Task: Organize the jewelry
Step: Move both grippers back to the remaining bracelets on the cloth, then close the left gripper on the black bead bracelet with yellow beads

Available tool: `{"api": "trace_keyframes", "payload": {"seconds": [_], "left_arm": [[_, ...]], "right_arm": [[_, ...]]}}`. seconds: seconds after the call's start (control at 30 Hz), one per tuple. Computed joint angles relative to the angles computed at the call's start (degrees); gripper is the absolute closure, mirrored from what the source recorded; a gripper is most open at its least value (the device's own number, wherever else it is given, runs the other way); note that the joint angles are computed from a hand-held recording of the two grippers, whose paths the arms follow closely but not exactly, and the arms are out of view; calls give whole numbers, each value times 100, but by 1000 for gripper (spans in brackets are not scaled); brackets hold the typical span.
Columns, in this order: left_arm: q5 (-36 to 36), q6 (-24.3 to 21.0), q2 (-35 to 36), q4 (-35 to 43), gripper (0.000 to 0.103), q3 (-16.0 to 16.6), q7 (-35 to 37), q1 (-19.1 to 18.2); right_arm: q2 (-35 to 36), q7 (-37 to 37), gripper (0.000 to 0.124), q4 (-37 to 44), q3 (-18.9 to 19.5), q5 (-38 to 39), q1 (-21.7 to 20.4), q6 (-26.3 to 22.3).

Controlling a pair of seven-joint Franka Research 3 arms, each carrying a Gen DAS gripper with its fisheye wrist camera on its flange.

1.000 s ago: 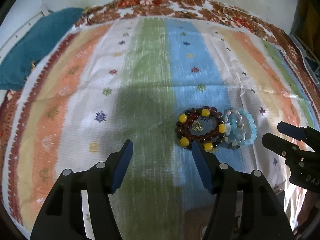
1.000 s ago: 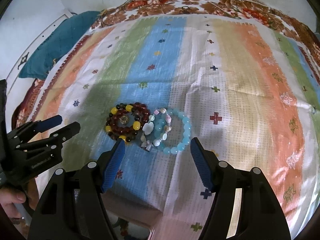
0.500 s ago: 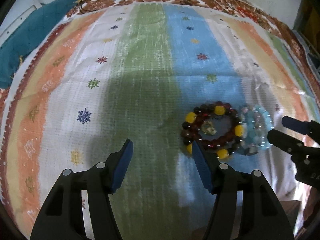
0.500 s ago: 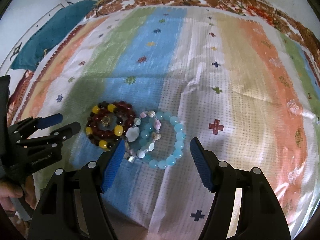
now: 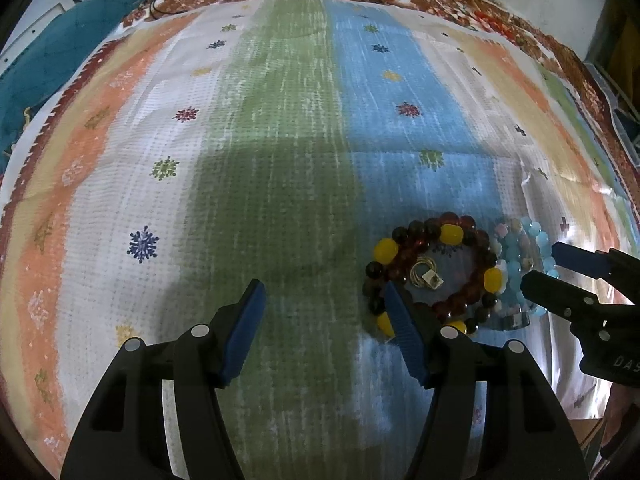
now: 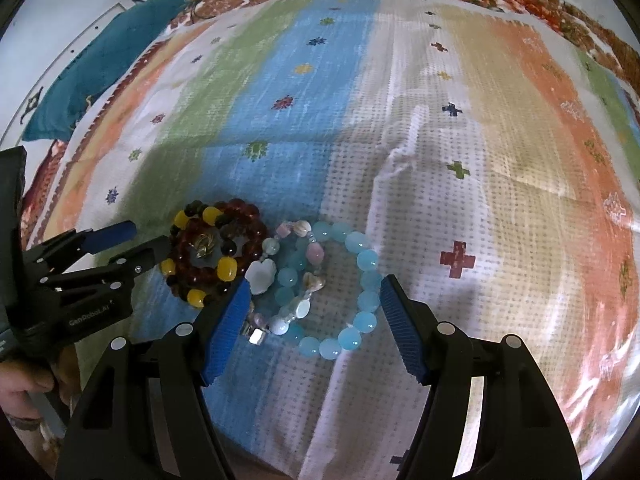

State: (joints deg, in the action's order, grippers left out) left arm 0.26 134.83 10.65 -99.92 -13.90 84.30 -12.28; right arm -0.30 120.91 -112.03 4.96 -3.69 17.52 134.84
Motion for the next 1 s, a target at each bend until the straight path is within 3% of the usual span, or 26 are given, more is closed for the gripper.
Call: {"api": "trace_keyframes", "payload": {"seconds": [0.27,0.33,0.47,0.57,0.6,0.77,1.0], "left_arm": [[240,153,23,-68,40,3,-12,-48],[274,172,23,-93,41,7,1,-48],[404,200,18,-133,51,24,-13,-59],[556,276,-11,-199,67,44,-67,-76],[568,269,-11,-195,72,42,-71,-76],[714,324,-31,-238,79,32,-89,-108],[678,360,-36,-254,80,21,-71,-99]], "right_arm": [[64,-134,57,20,-31,142,-11,7],[79,-16,67,43,-28,26,-7,-36],[57,-27,76,3,-35,58,-10,-13],[35,-174,88,-47,-36,262,-19,57],[32,-178,88,-48,-35,262,-20,53],[30,-201,88,-44,-22,197,-16,29],[96,-110,80,91,-7,-167,28,-158]]}}
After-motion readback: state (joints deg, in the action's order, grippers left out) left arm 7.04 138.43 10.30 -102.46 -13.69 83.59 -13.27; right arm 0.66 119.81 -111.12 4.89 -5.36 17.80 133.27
